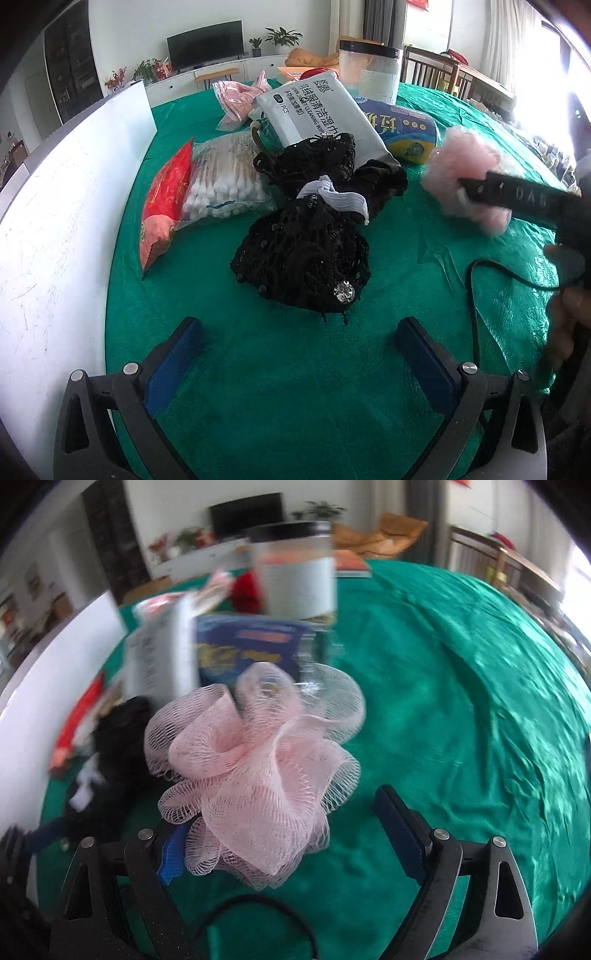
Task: Organize soft objects
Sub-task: 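Move the right tool toward the pink mesh bath puff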
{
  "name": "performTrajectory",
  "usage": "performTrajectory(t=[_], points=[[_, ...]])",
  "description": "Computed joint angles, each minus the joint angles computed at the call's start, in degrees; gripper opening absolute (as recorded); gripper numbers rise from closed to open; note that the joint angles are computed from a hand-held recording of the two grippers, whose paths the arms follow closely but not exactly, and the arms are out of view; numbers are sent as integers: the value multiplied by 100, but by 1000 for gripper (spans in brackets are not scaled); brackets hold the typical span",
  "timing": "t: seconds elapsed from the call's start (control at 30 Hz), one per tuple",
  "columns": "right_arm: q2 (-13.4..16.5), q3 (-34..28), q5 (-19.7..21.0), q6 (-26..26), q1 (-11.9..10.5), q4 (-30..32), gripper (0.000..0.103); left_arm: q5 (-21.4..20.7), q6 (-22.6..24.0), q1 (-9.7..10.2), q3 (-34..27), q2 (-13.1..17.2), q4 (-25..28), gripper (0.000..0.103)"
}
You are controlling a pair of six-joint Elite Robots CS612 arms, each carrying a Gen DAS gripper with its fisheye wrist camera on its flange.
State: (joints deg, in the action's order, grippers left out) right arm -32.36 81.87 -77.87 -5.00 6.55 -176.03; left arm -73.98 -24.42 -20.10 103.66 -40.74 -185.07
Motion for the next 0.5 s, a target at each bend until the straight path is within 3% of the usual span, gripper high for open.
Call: performTrajectory(t=[0.1,0.17,0.27,0.37,0.43,0.5], points=[[91,-95,-619,1184,-232,-451,92,24,-31,-5,6,1,-9,103],[88,-115,-511,1382,-404,-683,92,21,-22,-5,10,1,-28,103],[-25,35,-17,1164,-572,-796,92,50,-36,-16,20,7,-65,103],[-78,311,-59,850,-545,-1002,92,72,-51,-23,22,9,-75,103],[-76,269,-71,804,-472,-678,92,71,-47,-24,23,10,-82,103],[-98,321,-95,600,-431,-791,92,72,-42,-23,22,12,-92,103]])
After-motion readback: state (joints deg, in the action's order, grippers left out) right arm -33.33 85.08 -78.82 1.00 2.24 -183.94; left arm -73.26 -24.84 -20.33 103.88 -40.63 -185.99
